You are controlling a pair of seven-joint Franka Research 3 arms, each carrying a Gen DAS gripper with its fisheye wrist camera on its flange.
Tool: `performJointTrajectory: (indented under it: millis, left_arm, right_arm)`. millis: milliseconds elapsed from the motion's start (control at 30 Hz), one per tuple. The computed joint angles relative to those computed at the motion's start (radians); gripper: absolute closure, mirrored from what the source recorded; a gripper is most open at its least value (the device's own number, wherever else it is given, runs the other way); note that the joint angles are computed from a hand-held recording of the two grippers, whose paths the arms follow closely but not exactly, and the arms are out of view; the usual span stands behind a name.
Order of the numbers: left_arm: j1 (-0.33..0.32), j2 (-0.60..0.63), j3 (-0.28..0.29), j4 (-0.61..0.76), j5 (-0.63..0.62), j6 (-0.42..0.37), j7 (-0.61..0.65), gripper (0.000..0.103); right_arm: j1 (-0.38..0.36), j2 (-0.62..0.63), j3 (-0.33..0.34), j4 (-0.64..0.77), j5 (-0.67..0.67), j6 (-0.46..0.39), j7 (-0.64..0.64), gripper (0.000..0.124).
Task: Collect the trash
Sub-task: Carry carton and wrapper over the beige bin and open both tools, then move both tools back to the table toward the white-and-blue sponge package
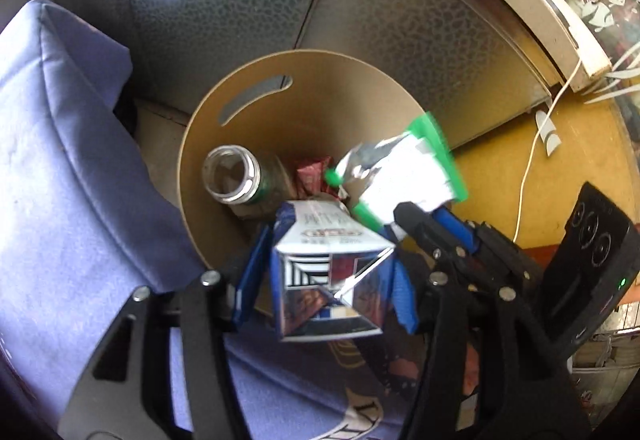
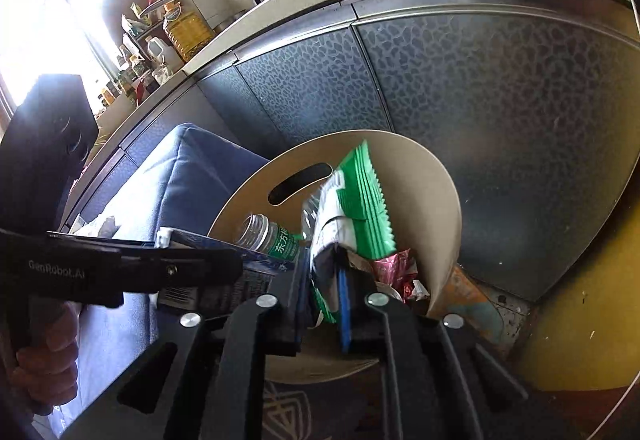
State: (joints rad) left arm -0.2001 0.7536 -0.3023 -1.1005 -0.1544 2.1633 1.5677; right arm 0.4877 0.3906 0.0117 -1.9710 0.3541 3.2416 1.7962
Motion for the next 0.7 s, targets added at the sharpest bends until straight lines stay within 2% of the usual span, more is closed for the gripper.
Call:
performJointTrajectory:
  millis: [67, 167, 200, 333, 500, 600, 700]
  left_arm:
    - [0.015, -0.021, -0.009, -0.036, -0.021, 0.035, 0.006, 0.042]
    - [0.032, -0.069, -0.016, -0.106, -0.036, 0.087, 0.022, 0.041]
    - [0.041, -0.095, -0.019, -0.145, -0.043, 0.113, 0.032, 0.041]
    - [0.105, -0.251, -0.055, -0.377, -0.128, 0.266, 0.116, 0.041]
    - [0.17, -0.477, -0.068, -0.687, -0.272, 0.445, 0.257, 0.041]
    - [0.194, -0.609, -0.051, -0.855, -0.415, 0.517, 0.364, 0.041]
    - [0.213, -0.744, -0.01, -1.011, -0.614, 0.538, 0.502, 0.041]
  right_arm:
    - [0.028, -0.005, -0.023, -0.016, 0.014, 0.031, 0.017, 0.057]
    - [0.151, -0.017, -0.143, -0.035, 0.042, 0.069, 0.026, 0.056]
    - [0.173, -0.023, -0.162, -0.042, 0.057, 0.085, 0.025, 0.056]
    - [0.163, -0.056, -0.125, -0.072, 0.122, 0.153, 0.006, 0.056]
    - [0.056, -0.089, 0.02, -0.08, 0.123, 0.186, -0.013, 0.056]
    - [-0.076, -0.09, 0.168, -0.064, 0.05, 0.174, 0.027, 0.056]
    - [-0.22, -0.07, 0.334, -0.035, -0.056, 0.145, 0.084, 0.056]
